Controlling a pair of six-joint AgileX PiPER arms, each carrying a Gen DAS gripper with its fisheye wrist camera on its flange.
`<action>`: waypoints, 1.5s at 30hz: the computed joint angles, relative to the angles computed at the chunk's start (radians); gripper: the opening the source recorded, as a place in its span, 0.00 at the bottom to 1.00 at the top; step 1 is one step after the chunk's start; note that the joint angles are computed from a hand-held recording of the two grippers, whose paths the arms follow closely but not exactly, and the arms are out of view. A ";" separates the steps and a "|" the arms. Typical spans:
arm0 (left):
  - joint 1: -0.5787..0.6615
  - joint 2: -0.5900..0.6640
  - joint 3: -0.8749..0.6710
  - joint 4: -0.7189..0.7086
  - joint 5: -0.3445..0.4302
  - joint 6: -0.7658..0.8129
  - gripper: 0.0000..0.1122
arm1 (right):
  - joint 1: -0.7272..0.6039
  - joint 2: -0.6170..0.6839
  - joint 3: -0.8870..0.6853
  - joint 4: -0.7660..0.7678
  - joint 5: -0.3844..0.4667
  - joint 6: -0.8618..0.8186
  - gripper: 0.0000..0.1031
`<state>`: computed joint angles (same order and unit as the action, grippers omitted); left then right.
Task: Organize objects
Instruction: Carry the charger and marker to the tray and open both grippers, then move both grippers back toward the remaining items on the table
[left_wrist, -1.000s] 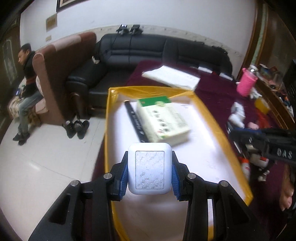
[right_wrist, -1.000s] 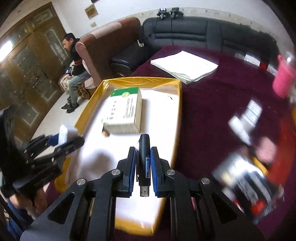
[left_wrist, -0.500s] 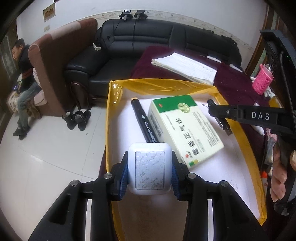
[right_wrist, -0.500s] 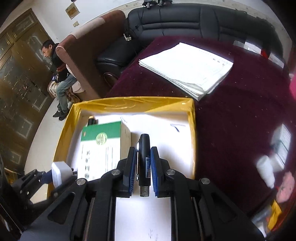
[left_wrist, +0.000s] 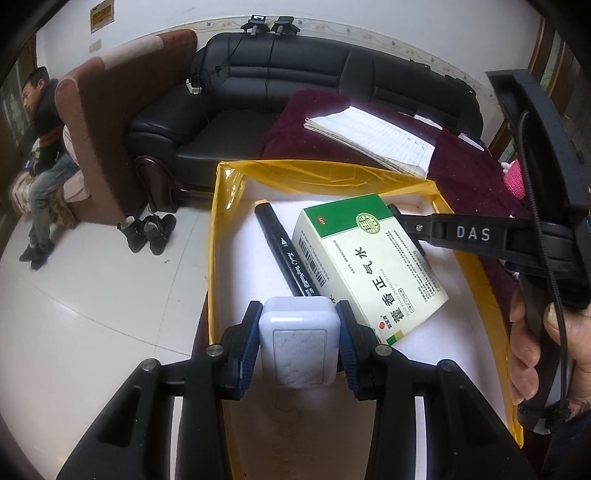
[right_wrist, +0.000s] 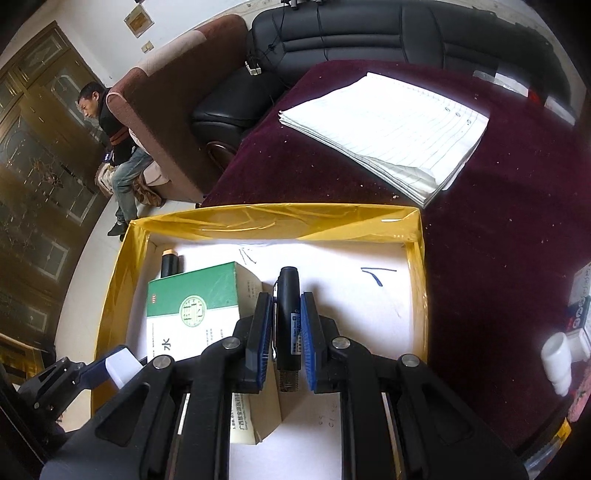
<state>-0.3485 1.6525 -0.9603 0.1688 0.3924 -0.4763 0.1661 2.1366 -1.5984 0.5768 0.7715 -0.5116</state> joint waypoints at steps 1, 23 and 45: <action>-0.002 -0.001 0.000 0.002 0.001 -0.005 0.32 | 0.001 0.003 -0.003 -0.005 0.003 0.003 0.13; -0.299 -0.440 0.245 0.339 0.055 -0.512 0.32 | -0.022 -0.479 0.278 0.088 -0.035 -0.101 0.35; -0.987 -0.447 0.243 0.754 0.409 -1.230 0.35 | -0.279 -0.950 0.479 0.341 0.221 -0.304 0.57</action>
